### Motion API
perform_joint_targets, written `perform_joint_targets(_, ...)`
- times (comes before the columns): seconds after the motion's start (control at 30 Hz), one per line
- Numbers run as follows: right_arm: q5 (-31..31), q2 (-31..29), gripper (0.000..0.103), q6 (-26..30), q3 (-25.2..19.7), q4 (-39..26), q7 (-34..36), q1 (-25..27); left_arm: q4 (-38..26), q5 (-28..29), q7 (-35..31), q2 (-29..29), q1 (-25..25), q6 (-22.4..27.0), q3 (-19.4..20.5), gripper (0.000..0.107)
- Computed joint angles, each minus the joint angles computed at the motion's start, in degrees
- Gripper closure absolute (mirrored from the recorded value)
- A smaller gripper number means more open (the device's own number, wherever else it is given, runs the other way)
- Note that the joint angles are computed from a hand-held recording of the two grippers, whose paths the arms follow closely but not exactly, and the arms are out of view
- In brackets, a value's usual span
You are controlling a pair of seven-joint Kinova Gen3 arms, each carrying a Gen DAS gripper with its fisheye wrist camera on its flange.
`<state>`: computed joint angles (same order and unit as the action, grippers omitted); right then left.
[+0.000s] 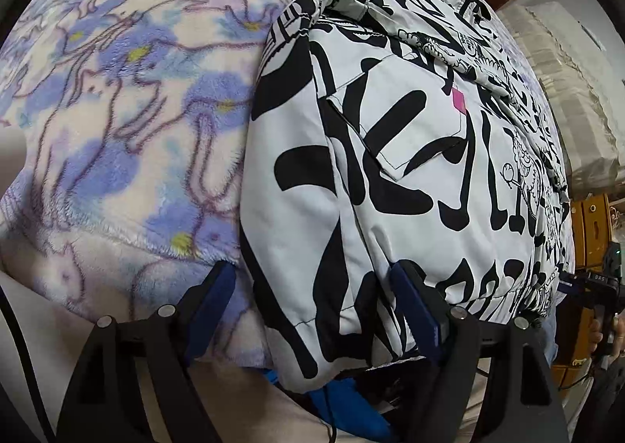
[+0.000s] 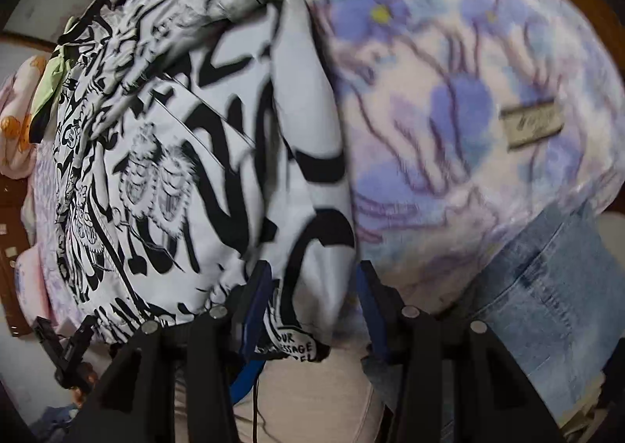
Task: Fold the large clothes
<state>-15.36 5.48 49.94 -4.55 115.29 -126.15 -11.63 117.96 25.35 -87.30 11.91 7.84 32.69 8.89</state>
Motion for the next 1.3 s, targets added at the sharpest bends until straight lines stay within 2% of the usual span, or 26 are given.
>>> perform_joint_targets(0.1,-6.4,1.8,0.058,-2.4,-4.3,2.4,7.0,5.5,0.3,1.2,-1.2,0.5,-0.4,-0.5,0.4,0.024)
perform_joint_targets(0.13,-8.3,2.7,0.058,-3.2,-5.2,3.0,9.3,6.3,0.3,1.8,-1.8,0.6,-0.8,-0.5,0.5,0.023)
perform_joint_targets(0.2,-10.7,3.9,0.058,-4.4,-4.0,3.8,12.7,4.9,0.8,3.8,-3.4,1.1,-1.5,-1.2,1.0,0.02)
perform_joint_targets(0.27,-11.6,4.2,0.057,-5.4,-1.3,4.4,14.0,2.2,0.9,5.9,-5.0,1.5,1.2,-1.5,-2.0,0.017)
perform_joint_targets(0.3,-11.9,4.1,0.057,-5.7,-1.3,4.6,14.4,2.3,0.9,6.4,-5.4,1.7,2.7,-1.5,-3.4,0.016)
perform_joint_targets(0.4,-10.9,4.1,0.057,-6.7,-6.4,4.8,14.3,6.7,0.5,3.4,-2.6,1.9,4.4,-1.9,-3.5,0.016)
perform_joint_targets(0.43,-10.0,4.1,0.06,-7.0,-7.6,4.7,13.7,7.2,0.4,3.1,-2.4,1.8,5.1,-1.9,-3.8,0.017)
perform_joint_targets(0.47,-8.1,4.0,0.063,-7.2,-8.3,4.1,12.2,6.7,0.1,3.3,-3.0,1.9,5.8,-1.6,-4.2,0.021)
perform_joint_targets(0.53,-3.4,3.5,0.075,-8.4,-7.4,3.5,8.9,2.4,-0.8,2.5,-3.3,2.1,10.3,-0.4,-8.0,0.047)
perform_joint_targets(0.63,3.6,3.5,0.083,-7.1,-4.1,1.1,7.1,-5.5,-1.6,7.2,-8.9,1.9,16.1,1.5,-14.6,0.079)
perform_joint_targets(0.7,8.2,3.2,0.086,-5.8,-1.6,-0.5,4.6,-10.8,-2.8,9.4,-10.9,2.1,19.9,3.6,-19.3,0.088)
perform_joint_targets(0.77,12.9,2.1,0.093,-5.3,0.0,-1.6,2.2,-15.1,-3.2,13.3,-14.7,2.0,20.3,4.6,-20.7,0.093)
perform_joint_targets(0.87,15.7,-0.1,0.094,-6.2,-2.1,-2.4,1.9,-14.7,-3.8,20.3,-21.2,-0.2,13.8,6.8,-16.2,0.095)
perform_joint_targets(0.97,12.0,-3.1,0.095,-8.0,-4.3,-3.3,5.8,-10.1,-4.2,27.3,-24.8,-2.8,5.9,8.3,-10.4,0.096)
perform_joint_targets(1.07,6.8,-6.9,0.096,-11.5,-2.4,-4.2,10.4,-7.7,-5.6,34.3,-28.2,-4.2,-2.1,7.9,-3.5,0.097)
perform_joint_targets(1.13,2.2,-9.1,0.097,-14.9,2.0,-4.4,13.6,-8.4,-7.2,38.3,-30.4,-3.7,-6.4,6.9,0.2,0.097)
perform_joint_targets(1.17,0.3,-9.7,0.097,-16.3,3.6,-4.8,14.6,-8.2,-9.0,39.5,-30.3,-3.0,-7.0,6.3,0.6,0.097)
perform_joint_targets(1.23,-0.8,-9.2,0.097,-17.8,4.0,-7.2,13.8,-6.2,-12.1,39.4,-28.8,-1.6,-6.3,5.0,-0.4,0.097)
perform_joint_targets(1.3,1.5,-6.9,0.097,-19.0,0.6,-10.7,10.0,-2.7,-16.0,39.0,-26.2,0.7,-5.4,3.1,-1.7,0.097)
